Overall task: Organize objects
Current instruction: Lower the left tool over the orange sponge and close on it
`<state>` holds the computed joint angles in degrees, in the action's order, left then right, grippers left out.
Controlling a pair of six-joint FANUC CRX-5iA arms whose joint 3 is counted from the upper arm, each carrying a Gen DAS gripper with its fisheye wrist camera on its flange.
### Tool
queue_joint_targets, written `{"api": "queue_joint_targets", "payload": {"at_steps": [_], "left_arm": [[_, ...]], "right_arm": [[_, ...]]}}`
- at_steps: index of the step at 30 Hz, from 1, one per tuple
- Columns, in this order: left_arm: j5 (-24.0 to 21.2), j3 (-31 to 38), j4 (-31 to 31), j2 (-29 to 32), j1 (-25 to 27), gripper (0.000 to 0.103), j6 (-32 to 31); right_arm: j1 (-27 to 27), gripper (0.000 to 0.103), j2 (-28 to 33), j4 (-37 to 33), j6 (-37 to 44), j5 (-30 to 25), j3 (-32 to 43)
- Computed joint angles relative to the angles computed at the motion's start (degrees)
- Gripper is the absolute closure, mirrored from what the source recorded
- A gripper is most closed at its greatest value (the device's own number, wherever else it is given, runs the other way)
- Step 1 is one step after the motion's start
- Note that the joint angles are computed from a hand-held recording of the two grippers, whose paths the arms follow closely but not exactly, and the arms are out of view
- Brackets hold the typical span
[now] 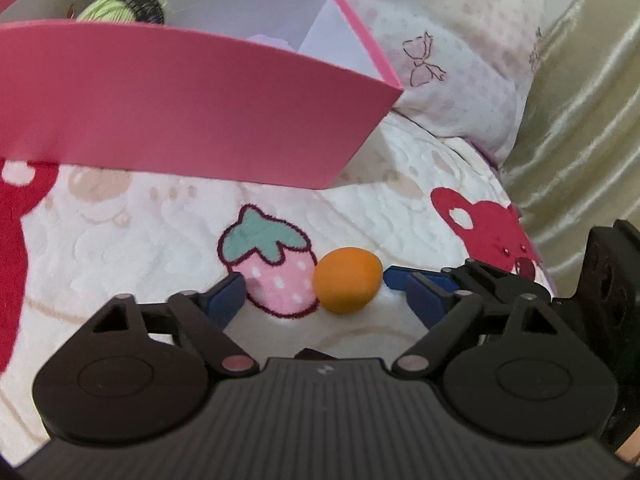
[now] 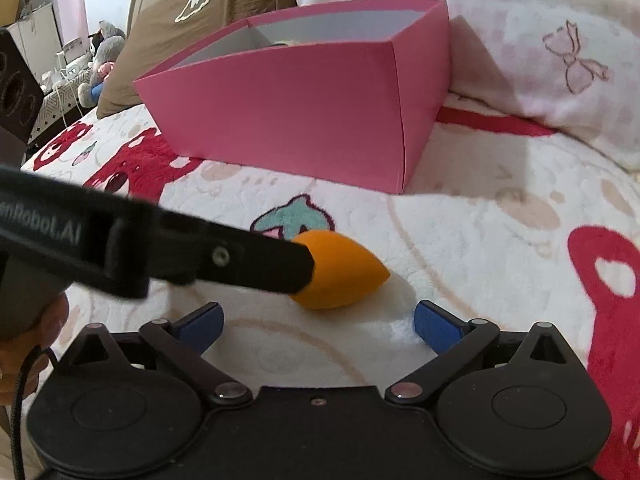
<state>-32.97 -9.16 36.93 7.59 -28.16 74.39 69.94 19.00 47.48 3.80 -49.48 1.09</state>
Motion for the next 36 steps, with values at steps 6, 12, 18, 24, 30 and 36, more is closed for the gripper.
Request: {"api": "queue_joint_targets", "payload": {"at_steps": [6, 12, 18, 24, 30, 36], "left_arm": [[-0.9, 1.7, -0.1, 0.9, -0.1, 0.035, 0.7], [-1.0, -1.4, 9.7, 0.8, 0.1, 0.059, -5.5], [-2.7, 3.3, -3.1, 1.0, 0.0, 0.064, 0.3], [-1.9, 0.3, 4.0, 0.3, 0.0, 0.068, -5.7], [-6.2, 1.7, 4.3, 1.3, 1.2, 0.069, -3.6], [-7.5, -0.8, 9.5, 0.8, 2.8, 0.068, -5.2]], "right_arm": [[-0.4, 0.001, 0.2, 0.4, -1.5, 0.6, 0.4], [-0.4, 0.01, 1.0, 3.2, -4.5, -0.6, 0.4], [0.8, 0.03, 3.3, 1.9, -1.7, -7.3, 4.5], [0.9, 0.047, 3.3, 2.7, -2.2, -6.0, 4.4], [2.0, 0.049, 4.0, 2.9, -4.2, -8.6, 5.6], [2.9, 0.049, 5.6, 2.5, -1.8, -11.6, 8.4]]}}
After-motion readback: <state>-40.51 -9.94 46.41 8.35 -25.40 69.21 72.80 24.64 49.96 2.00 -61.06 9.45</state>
